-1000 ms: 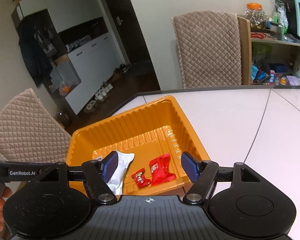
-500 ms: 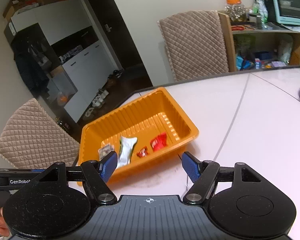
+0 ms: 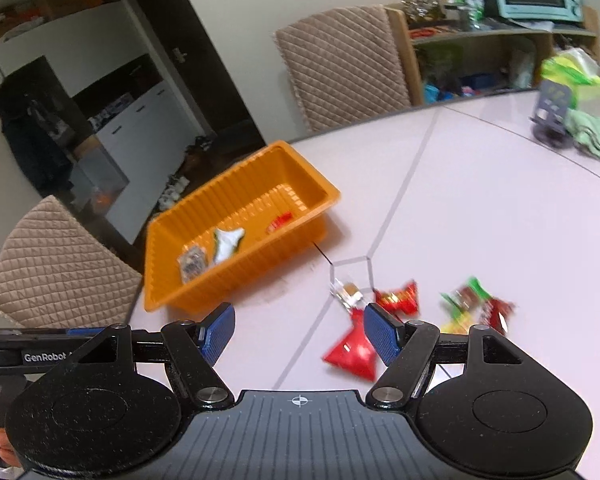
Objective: Organize snacks
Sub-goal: 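Withdraw both tools from the tray toward the loose snacks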
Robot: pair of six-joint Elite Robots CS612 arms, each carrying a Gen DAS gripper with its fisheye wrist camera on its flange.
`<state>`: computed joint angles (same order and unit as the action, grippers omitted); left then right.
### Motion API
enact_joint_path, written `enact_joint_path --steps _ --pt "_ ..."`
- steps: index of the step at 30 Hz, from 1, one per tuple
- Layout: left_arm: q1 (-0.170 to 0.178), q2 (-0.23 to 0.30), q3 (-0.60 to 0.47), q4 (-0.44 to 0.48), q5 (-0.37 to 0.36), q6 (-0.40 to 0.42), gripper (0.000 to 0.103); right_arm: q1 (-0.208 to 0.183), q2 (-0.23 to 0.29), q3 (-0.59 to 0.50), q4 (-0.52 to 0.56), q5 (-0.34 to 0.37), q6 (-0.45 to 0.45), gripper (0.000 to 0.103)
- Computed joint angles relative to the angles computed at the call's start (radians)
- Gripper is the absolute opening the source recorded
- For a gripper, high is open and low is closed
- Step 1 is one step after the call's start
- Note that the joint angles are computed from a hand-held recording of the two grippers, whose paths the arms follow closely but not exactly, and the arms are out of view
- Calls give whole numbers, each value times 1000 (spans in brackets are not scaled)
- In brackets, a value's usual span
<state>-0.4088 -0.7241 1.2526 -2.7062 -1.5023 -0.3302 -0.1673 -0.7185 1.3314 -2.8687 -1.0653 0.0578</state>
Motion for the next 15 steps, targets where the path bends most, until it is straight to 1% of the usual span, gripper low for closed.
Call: enact_joint_path --steps 2,7,15 --pt "-5 -1 4 1 -3 12 58 -3 -14 30 -13 -24 0 71" --pt "-15 2 8 9 -14 39 58 -8 -42 85 -28 -54 1 71" --pt "-29 17 -10 25 -60 98 58 -13 -61 132 -39 -130 7 71"
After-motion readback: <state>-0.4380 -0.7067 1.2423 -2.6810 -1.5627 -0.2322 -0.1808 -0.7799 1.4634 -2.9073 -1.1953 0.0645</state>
